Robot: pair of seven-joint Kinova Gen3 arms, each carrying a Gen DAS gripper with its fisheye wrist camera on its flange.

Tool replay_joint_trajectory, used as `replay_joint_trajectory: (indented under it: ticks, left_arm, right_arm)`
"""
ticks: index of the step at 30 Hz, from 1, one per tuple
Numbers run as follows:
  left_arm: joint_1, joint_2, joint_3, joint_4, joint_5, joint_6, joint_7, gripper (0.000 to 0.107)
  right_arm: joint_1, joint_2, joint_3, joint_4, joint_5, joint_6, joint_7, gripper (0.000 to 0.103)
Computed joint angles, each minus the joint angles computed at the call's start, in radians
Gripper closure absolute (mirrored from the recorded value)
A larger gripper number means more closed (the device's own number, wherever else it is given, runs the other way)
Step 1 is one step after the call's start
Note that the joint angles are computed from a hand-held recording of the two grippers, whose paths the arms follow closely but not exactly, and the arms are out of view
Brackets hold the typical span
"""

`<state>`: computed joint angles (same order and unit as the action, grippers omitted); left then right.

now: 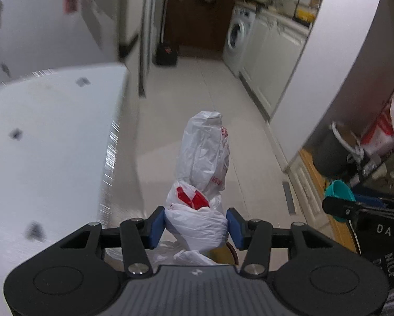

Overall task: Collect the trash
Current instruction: 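Carry the white bag in the left tool and teal cap in the right tool to the bin, then open the left tool dropping the white bag while the right tool releases the teal cap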

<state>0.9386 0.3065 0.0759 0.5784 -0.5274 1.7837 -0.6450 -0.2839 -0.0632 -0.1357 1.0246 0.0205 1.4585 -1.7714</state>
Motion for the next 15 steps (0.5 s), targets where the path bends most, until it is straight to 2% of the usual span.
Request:
replay_joint_trajectory:
  ticks: [8, 12, 15]
  left_arm:
    - [-0.119, 0.092, 0.024, 0.140, 0.214, -0.124, 0.067, 0.057]
    - [-0.175, 0.129, 0.034, 0.264, 0.303, -0.210, 0.081, 0.057]
    - [-0.206, 0.170, 0.040, 0.361, 0.346, -0.293, 0.078, 0.056]
  right_arm:
    - [0.104, -0.014, 0.093, 0.214, -0.084, -0.065, 0.085, 0.053]
    - [0.139, 0.004, 0.110, 0.323, -0.116, -0.115, 0.124, 0.053]
    - [0.164, 0.022, 0.123, 0.433, -0.153, -0.188, 0.165, 0.053]
